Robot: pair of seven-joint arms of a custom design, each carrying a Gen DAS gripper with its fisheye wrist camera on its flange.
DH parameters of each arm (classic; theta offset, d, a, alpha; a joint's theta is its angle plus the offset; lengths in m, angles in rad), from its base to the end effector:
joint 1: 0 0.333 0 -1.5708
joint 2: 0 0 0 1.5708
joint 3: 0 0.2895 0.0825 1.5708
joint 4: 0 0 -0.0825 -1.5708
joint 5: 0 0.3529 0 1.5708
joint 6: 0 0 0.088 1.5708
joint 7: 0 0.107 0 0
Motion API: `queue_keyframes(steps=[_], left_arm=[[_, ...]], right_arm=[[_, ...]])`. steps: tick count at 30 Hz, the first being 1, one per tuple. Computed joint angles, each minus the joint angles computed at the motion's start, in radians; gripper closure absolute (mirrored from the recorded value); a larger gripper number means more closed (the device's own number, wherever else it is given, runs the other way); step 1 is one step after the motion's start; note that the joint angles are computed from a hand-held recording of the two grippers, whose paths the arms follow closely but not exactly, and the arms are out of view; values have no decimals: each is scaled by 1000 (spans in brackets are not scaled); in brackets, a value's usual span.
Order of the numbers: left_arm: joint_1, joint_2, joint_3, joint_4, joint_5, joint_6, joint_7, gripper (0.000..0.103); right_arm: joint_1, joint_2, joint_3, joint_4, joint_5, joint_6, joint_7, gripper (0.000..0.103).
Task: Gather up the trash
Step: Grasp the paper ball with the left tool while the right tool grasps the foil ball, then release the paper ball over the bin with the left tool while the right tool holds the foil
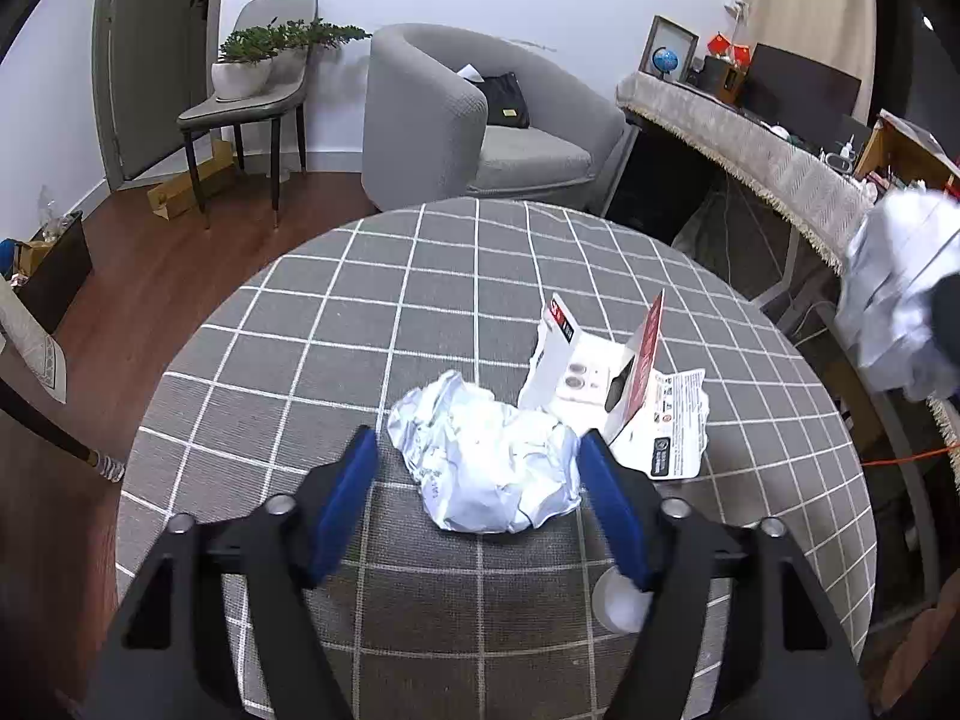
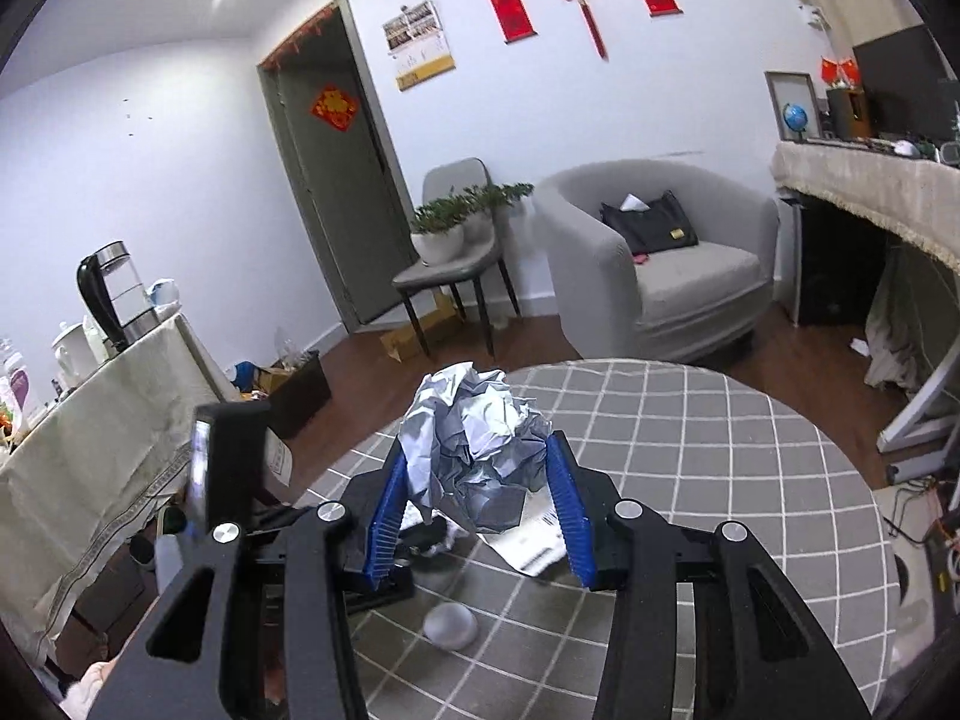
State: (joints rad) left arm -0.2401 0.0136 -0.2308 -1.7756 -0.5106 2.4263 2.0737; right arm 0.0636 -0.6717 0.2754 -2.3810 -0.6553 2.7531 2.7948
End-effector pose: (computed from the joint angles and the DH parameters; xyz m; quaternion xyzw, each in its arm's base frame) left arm 0.5193 -0.2655 0.5924 -0.3940 0.8398 -0.3677 0.0657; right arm 0.3499 0.1826 0.6418 -0.4742 0.6879 -0.3359 0.4349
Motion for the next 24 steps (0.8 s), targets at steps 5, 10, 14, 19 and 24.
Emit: queue_keyframes(steps=[5, 10, 14, 19, 24], left_arm=[[2, -9, 2, -14, -42, 2, 44, 45], [5, -53, 11, -64, -61, 38, 88, 47], [10, -119, 32, -131, -116, 68, 134, 47], [14, -204, 69, -206, -188, 95, 175, 47], [13, -291, 104, -287, -233, 151, 231, 47]], right_arm=[[2, 18, 10, 18, -5, 9, -4, 57], [-6, 35, 20, 37, -23, 38, 8, 57], [-11, 46, 34, 59, -38, 53, 10, 57], [-14, 75, 45, 83, -48, 110, 27, 57], [-1, 148, 70, 150, -55, 135, 14, 57]])
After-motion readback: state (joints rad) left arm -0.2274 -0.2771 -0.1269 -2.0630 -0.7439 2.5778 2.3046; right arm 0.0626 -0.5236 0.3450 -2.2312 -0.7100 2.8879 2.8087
